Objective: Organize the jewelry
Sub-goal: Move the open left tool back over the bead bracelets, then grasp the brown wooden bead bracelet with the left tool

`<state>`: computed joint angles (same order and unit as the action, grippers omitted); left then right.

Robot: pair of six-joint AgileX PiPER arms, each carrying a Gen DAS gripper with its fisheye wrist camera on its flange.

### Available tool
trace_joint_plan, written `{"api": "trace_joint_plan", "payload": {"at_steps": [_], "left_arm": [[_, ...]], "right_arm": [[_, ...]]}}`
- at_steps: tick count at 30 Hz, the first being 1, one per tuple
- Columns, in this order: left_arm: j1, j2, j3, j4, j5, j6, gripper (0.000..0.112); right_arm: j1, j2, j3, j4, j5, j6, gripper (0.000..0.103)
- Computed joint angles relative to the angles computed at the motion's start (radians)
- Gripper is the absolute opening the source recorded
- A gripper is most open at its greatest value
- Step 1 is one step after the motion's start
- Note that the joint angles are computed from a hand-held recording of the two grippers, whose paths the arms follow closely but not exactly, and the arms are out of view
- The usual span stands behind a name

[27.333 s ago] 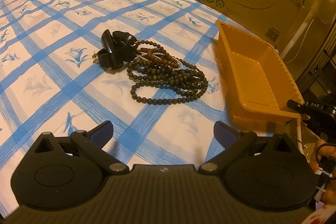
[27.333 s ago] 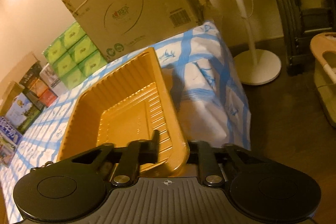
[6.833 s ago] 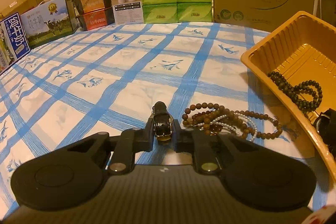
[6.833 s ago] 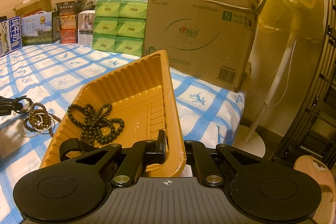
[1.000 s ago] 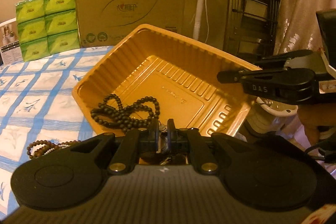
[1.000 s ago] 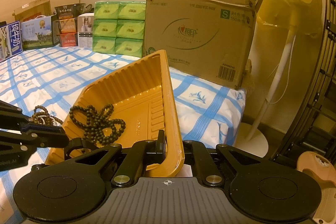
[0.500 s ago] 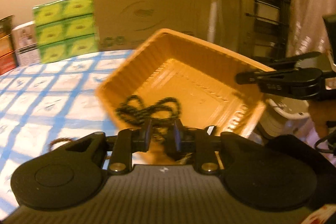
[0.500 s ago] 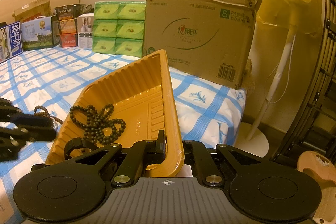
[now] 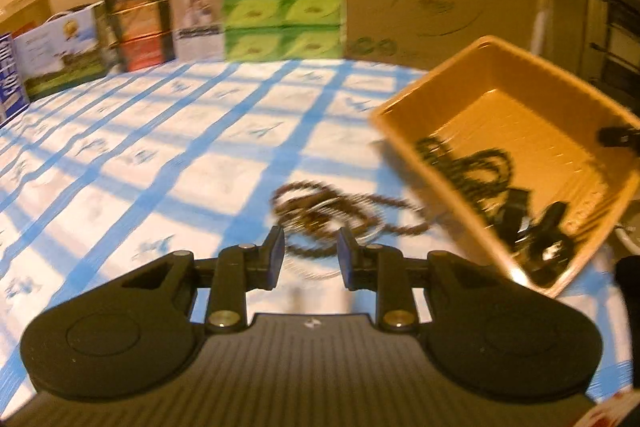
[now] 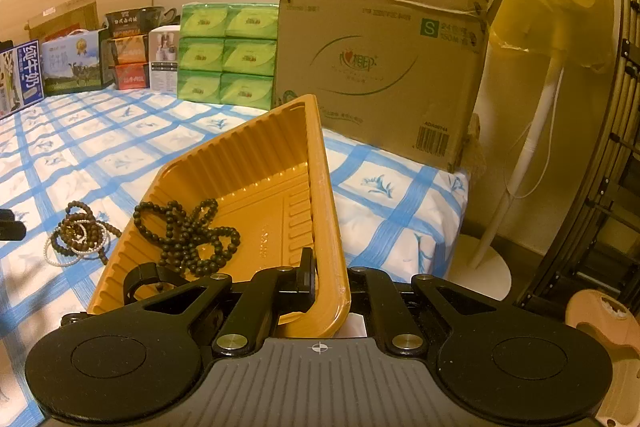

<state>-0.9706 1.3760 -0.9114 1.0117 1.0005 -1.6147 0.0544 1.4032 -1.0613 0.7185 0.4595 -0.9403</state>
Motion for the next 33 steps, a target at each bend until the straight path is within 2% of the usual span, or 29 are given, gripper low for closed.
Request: {"api": "trace_joint_plan", "payload": {"at_steps": [8,18,21,30,32,33], "left_arm": [[0.084,0.023,0.038,-0.005,-0.056,-0.002,0.025],[0.187,0.125,-0.044,0.024,-0.183,0.068,0.025],[0.223,0.162,-0.076,0.004,-0.219,0.107,0.019],[0.278,0.223,-0.118,-0.072,-0.250,0.201,0.017],[0.281,0.220,-0.114,-0.087,-0.259,0.216,0.006],[0.280,0.217,-0.111,-0.090,-0.260,0.220,0.006]], "right_arm": [[0.004,-0.002,0.003,-0.006,-0.004,0.005,0.006],[0.001,0.006,0.006,-0.004,-0.010,-0.004,0.006],[-0.001,0.011,0.000,-0.008,-0.008,0.001,0.005],[-0.004,0.017,-0.004,-0.010,-0.008,-0.001,0.005],[-0.003,0.018,-0.004,-0.010,-0.009,0.000,0.005],[-0.004,0.019,-0.005,-0.009,-0.008,-0.002,0.005]]}}
